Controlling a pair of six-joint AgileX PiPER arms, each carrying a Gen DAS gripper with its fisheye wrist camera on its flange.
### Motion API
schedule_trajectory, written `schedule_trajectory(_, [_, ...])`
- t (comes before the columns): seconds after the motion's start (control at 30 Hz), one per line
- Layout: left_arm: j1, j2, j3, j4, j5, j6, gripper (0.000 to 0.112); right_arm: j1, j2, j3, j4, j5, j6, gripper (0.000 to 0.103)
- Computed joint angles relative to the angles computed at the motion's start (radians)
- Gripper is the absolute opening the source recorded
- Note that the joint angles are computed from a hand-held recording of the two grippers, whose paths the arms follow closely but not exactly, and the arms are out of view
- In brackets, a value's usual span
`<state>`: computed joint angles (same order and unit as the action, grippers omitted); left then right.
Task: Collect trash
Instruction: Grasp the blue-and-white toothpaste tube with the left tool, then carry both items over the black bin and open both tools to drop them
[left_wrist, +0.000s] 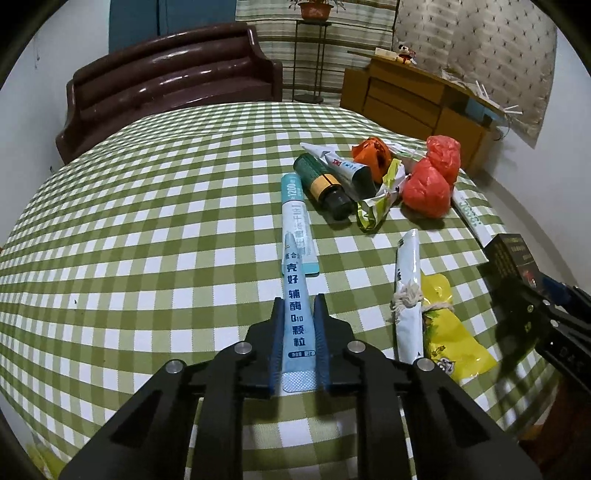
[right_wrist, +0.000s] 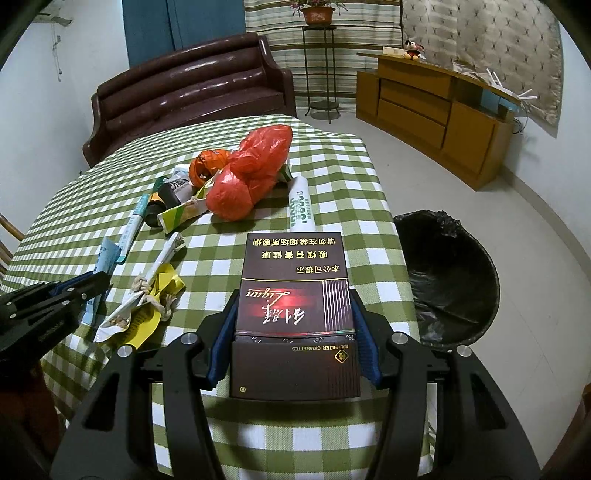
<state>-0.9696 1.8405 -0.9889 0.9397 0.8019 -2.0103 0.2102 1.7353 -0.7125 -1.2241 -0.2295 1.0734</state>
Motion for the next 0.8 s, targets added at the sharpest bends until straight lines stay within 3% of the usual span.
schedule_trajectory(0.33, [-0.068, -0.056, -0.006, 0.035, 0.120, -0.023, 0.014, -0.021, -0.035, 0.015, 0.041, -0.020, -0.045, 0.054])
schedule_trajectory(0.47, [-0.073, -0.061, -0.059, 0.056, 0.150, 0.013, 0.014, -0.067, -0.051, -0.006, -0.037, -0.031, 0.028, 0.054])
schedule_trajectory(0.8, [-0.008, 0.104, -0.368, 0.081, 0.095, 0.221, 0.014, -0.206, 0.014, -0.119, -0.058, -0.029, 0.014, 0.054])
